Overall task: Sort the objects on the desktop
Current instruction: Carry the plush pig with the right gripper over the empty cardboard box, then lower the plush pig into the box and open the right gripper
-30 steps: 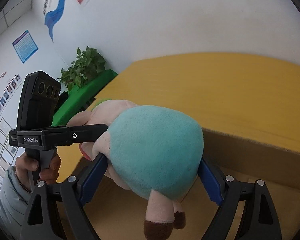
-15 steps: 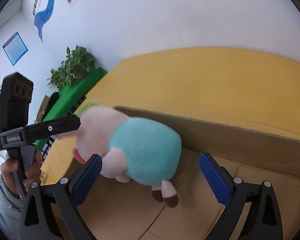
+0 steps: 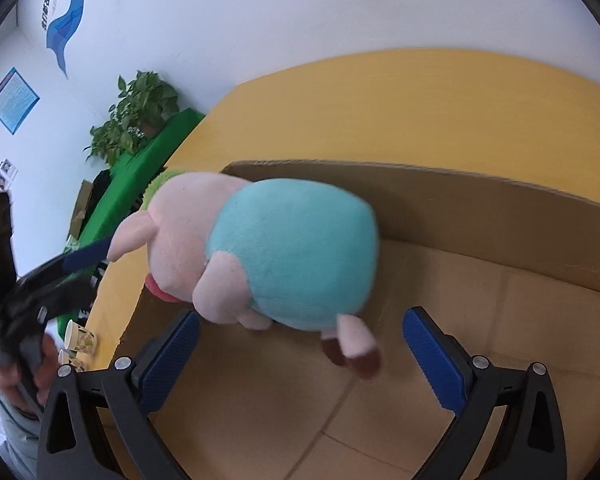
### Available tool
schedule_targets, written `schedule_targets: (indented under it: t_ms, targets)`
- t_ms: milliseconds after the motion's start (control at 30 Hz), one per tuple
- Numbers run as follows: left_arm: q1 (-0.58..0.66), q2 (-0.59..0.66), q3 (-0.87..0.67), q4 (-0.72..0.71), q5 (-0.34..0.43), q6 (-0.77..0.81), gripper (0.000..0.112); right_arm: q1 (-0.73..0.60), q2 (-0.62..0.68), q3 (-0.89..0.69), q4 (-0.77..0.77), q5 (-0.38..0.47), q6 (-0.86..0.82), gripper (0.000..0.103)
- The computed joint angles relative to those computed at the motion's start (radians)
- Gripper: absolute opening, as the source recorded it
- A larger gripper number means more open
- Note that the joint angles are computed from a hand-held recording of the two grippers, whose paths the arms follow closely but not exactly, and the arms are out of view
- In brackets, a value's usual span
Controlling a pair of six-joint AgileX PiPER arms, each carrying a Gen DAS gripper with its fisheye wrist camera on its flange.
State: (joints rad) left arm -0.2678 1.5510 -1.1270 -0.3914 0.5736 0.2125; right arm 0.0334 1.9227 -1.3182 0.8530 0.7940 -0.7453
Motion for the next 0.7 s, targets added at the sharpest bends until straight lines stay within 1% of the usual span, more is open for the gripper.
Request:
schedule_targets:
  t_ms: [67, 100, 133, 200, 233, 300, 367, 433, 467, 533, 567, 600, 633, 700]
  targets:
    - [-0.018, -0.029, 0.062, 0.002, -0.009, 0.026, 0.089, 0.02, 0.053, -0.03, 0.029, 0.001, -0.014, 0.101]
    - [-0.028, -0.037, 0.086, 0.0, -0.014, 0.035, 0.089, 0.02, 0.066, -0.029, 0.065, 0.007, -0.055, 0.094]
    - [-0.035, -0.044, 0.112, -0.012, -0.019, 0.054, 0.089, 0.026, 0.071, -0.023, 0.096, -0.002, -0.097, 0.093]
    - [-0.044, -0.045, 0.146, -0.06, -0.025, 0.108, 0.089, 0.03, 0.049, 0.006, 0.126, -0.036, -0.135, 0.085]
    - [-0.052, -0.04, 0.154, -0.068, -0.029, 0.117, 0.089, 0.031, 0.036, 0.013, 0.123, -0.048, -0.132, 0.082]
    - [-0.06, -0.032, 0.166, -0.078, -0.038, 0.127, 0.089, 0.032, -0.003, 0.033, 0.104, -0.087, -0.118, 0.07]
    - [-0.061, -0.034, 0.18, -0.065, -0.057, 0.129, 0.089, 0.02, -0.033, 0.047, 0.096, -0.092, -0.108, 0.068]
    - [-0.062, -0.036, 0.184, -0.056, -0.06, 0.131, 0.089, 0.021, -0.062, 0.06, 0.063, -0.112, -0.078, 0.06]
    - [-0.06, -0.034, 0.182, -0.062, -0.056, 0.136, 0.089, 0.023, -0.073, 0.062, 0.044, -0.119, -0.057, 0.059]
    - [-0.032, -0.032, 0.188, -0.122, -0.032, 0.199, 0.089, 0.025, -0.09, 0.068, 0.029, -0.129, -0.038, 0.062]
    - [-0.003, -0.037, 0.2, -0.159, -0.013, 0.247, 0.089, 0.021, -0.09, 0.065, 0.039, -0.12, -0.043, 0.079]
    - [0.001, -0.032, 0.202, -0.166, -0.01, 0.254, 0.089, 0.018, -0.071, 0.041, 0.049, -0.087, -0.04, 0.093]
    - [-0.002, -0.037, 0.207, -0.162, -0.021, 0.252, 0.089, 0.021, -0.057, 0.023, 0.048, -0.067, -0.028, 0.102]
    - [-0.001, -0.039, 0.212, -0.162, -0.024, 0.255, 0.089, 0.048, -0.02, -0.021, 0.012, -0.062, 0.022, 0.103]
